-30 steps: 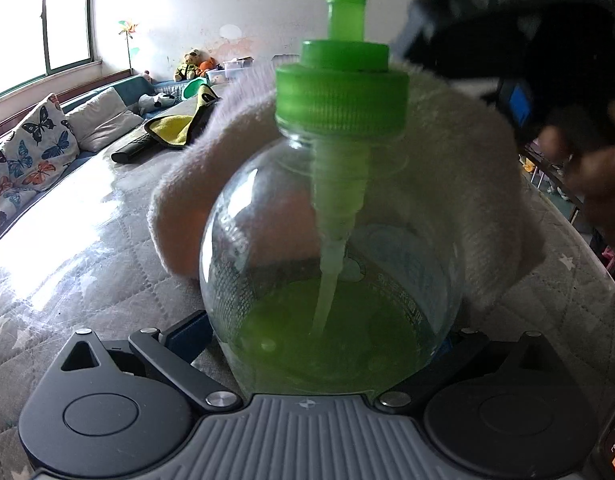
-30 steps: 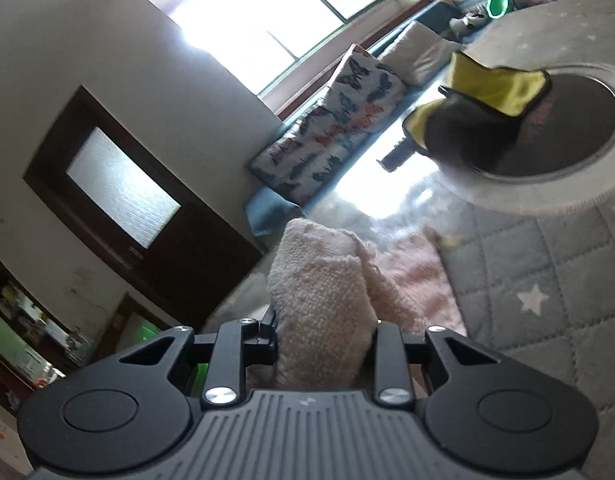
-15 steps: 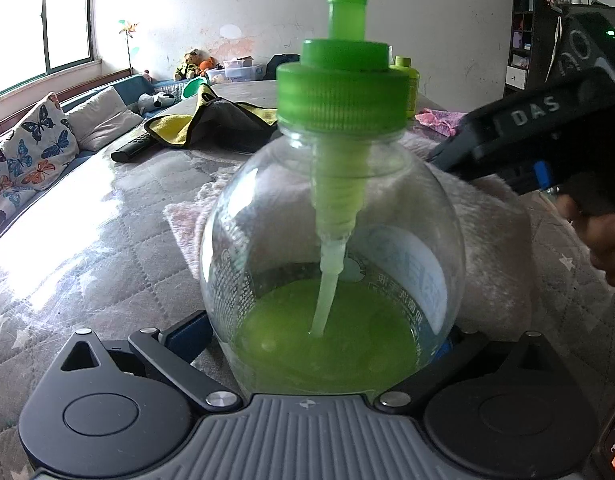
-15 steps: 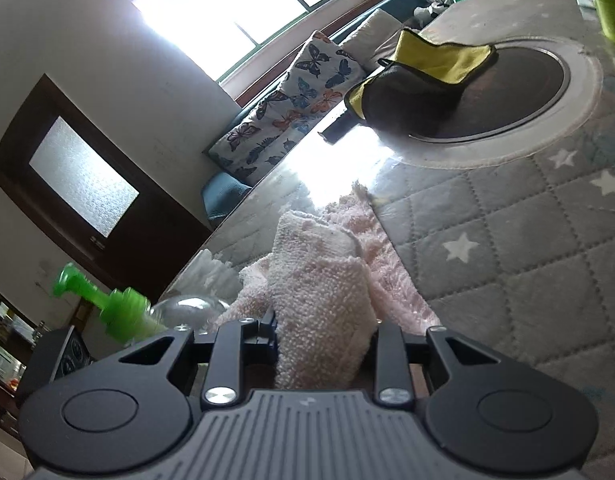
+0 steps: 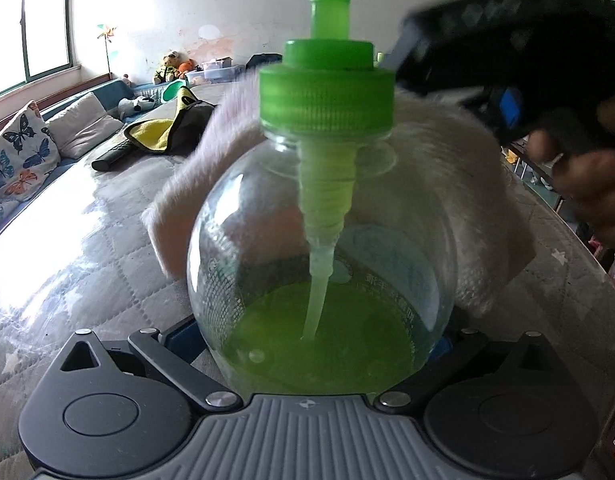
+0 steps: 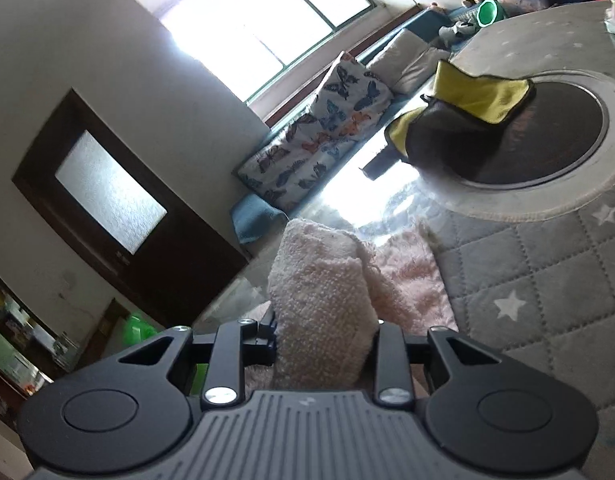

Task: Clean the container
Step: 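Wrap the towel around the bottle shoulder and rub with right gripper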

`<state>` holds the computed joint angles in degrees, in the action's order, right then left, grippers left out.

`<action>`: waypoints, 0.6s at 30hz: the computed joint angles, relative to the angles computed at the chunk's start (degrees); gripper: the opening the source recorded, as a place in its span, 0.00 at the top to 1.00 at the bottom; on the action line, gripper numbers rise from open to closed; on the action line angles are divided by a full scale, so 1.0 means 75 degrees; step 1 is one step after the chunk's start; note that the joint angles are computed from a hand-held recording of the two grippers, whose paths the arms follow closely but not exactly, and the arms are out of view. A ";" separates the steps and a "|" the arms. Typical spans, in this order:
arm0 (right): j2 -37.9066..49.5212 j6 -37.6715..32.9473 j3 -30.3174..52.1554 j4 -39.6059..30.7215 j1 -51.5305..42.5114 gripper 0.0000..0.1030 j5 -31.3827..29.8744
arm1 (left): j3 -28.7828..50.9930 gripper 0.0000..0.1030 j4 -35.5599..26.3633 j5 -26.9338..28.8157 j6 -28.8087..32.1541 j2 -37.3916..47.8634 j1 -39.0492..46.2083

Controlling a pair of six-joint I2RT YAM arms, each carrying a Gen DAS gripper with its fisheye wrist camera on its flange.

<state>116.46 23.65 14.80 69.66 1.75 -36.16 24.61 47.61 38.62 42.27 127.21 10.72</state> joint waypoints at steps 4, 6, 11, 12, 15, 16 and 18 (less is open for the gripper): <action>0.0624 0.0042 0.0137 0.0117 -0.0027 0.72 0.0231 | 0.0003 0.00 0.0017 0.0040 -0.0003 0.0026 0.0043; 0.0953 0.0025 0.0142 0.0316 -0.0157 0.72 0.0103 | 0.0011 0.00 0.0011 0.0053 0.0004 0.0031 0.0057; 0.1202 -0.0145 -0.0042 0.0667 -0.0312 0.72 0.0003 | 0.0040 0.00 -0.0014 0.0063 -0.0001 0.0033 0.0067; 0.1168 -0.0225 -0.0102 0.0682 -0.0306 0.72 0.0036 | 0.0055 0.00 -0.0020 0.0061 -0.0009 0.0037 0.0062; 0.1073 -0.0306 -0.0274 0.0814 -0.0417 0.72 -0.0074 | 0.0068 0.00 -0.0020 0.0063 -0.0016 0.0047 0.0060; 0.1028 -0.0277 -0.0336 0.0878 -0.0502 0.72 -0.0187 | 0.0066 0.00 -0.0021 0.0067 -0.0007 0.0048 0.0066; 0.0912 -0.0218 -0.0464 0.1012 -0.0675 0.73 -0.0427 | 0.0083 0.00 -0.0035 0.0066 -0.0008 0.0051 0.0066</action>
<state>123.30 22.02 11.32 77.25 -3.31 -39.36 25.24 47.35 39.12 42.21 127.60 11.21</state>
